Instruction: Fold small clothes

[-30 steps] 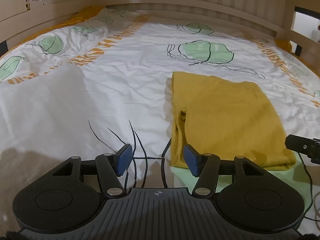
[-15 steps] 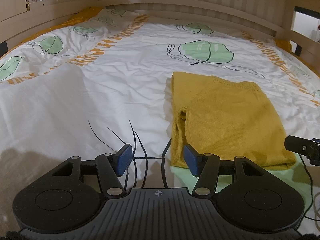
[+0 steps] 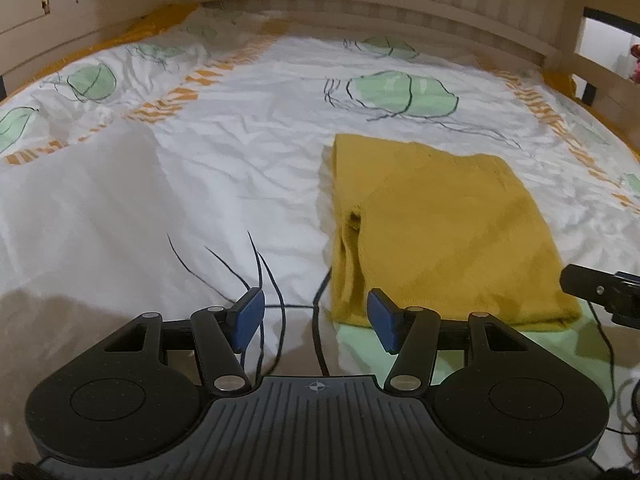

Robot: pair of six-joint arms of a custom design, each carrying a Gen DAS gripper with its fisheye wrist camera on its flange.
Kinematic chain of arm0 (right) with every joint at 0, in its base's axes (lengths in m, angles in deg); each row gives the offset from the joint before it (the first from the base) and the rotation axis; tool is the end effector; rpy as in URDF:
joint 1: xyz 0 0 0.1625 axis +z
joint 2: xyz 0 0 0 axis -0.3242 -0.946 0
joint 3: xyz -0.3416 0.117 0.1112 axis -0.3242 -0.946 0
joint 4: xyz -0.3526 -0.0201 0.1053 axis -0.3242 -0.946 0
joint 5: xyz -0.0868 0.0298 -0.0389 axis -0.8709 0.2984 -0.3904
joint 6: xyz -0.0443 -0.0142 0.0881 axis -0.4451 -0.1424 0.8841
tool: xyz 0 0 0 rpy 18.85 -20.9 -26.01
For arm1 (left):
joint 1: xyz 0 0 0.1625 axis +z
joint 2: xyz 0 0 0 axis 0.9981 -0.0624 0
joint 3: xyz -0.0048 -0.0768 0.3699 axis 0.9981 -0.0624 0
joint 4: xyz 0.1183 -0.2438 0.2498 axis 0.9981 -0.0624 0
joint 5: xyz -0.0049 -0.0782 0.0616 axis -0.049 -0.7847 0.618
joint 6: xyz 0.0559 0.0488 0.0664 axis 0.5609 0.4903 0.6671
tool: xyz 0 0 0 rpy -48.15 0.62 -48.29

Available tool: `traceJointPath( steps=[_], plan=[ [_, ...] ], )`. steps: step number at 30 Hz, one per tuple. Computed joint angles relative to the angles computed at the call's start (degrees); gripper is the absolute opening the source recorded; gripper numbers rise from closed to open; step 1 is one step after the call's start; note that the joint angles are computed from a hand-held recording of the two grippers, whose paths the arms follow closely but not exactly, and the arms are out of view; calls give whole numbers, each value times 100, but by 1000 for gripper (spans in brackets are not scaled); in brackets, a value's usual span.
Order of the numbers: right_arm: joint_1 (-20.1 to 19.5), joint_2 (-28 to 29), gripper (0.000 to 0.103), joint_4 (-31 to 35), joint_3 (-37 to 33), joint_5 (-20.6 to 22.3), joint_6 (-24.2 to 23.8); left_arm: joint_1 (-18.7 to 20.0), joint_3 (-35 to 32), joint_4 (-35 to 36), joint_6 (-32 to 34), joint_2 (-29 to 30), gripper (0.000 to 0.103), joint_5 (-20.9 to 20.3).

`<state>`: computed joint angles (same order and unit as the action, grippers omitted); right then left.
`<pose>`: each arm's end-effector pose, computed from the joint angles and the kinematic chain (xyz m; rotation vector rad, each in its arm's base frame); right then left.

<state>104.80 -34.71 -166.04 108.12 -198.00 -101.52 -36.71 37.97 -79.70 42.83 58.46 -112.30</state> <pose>0.0384 -0.5438 0.2409 -0.1790 -2.0774 1.2683 -0.3064 -0.6574 -0.0108 0.9378 2.3804 -0.6836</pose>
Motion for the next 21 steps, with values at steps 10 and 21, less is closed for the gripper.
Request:
traceJointPath(
  steps=[10,21],
  plan=[
    [328,-193,102,102,191,-474,203,-167,169,813,-378,-353,55,88],
    [413,-421,102,164,375,-565,307,-308,249,815,-328,-438,55,4]
  ],
)
